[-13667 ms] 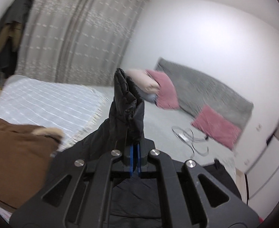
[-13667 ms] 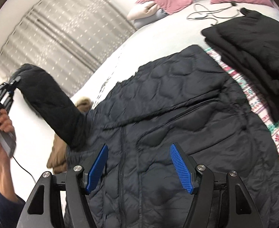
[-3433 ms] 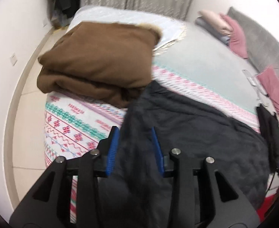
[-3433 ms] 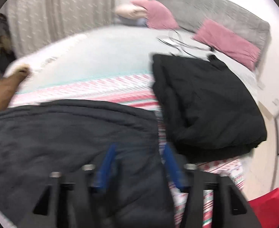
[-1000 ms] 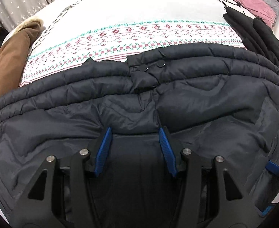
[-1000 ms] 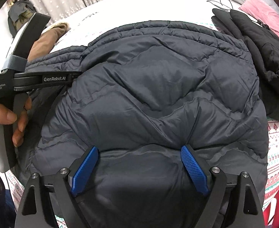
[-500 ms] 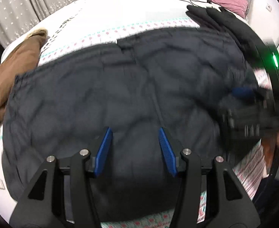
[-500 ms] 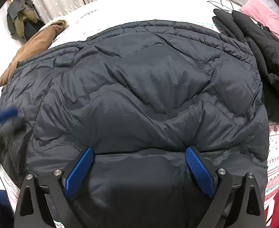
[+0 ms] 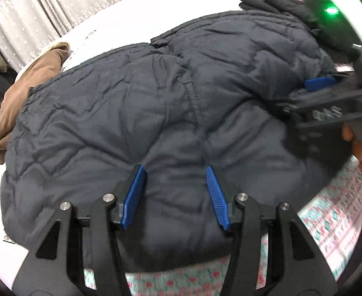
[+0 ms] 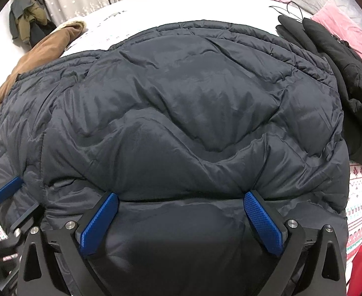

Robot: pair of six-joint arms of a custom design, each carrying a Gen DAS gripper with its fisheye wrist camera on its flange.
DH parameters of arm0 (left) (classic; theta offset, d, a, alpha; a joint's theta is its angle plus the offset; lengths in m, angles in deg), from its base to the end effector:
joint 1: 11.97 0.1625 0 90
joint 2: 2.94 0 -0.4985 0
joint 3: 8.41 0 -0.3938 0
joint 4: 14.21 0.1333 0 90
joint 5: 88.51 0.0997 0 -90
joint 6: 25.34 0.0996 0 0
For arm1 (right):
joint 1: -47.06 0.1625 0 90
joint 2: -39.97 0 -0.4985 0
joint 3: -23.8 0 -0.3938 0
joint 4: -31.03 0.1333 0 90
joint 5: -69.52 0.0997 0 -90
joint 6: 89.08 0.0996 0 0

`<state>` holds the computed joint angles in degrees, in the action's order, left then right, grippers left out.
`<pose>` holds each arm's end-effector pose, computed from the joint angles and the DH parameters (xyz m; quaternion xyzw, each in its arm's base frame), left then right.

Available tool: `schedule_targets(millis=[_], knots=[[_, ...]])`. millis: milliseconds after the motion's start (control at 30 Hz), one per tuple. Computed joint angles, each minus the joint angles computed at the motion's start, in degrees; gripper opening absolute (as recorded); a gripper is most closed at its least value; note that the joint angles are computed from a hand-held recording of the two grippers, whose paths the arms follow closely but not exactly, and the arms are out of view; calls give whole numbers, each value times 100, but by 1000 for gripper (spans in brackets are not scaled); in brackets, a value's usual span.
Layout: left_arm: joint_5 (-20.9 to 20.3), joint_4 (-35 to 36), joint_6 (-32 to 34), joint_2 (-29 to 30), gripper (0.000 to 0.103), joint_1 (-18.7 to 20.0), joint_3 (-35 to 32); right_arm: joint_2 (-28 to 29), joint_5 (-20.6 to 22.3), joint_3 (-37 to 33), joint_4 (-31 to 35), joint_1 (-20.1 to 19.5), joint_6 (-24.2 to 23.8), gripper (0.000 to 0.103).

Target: Fold large clothes

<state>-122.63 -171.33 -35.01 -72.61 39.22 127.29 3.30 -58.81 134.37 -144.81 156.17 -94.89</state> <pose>-0.1038 -0.4733 0.2161 0.2179 0.8561 -0.2000 0.4238 0.2715 -0.5650 0.0260 0.1694 -0.9247 0.1354 0.3129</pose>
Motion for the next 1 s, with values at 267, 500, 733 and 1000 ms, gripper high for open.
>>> schedule_targets(millis=[267, 500, 733, 1000], knots=[[117, -228, -141, -148, 54, -247, 531, 4, -49, 56, -62, 20, 25, 103], [41, -546, -84, -1, 54, -174, 596, 61, -96, 70, -172, 57, 15, 103], [25, -643, -9, -19, 54, -211, 653, 77, -86, 96, -282, 57, -32, 103], [-222, -381, -49, -228, 54, -195, 593, -397, 274, 460, -654, 112, 54, 103]])
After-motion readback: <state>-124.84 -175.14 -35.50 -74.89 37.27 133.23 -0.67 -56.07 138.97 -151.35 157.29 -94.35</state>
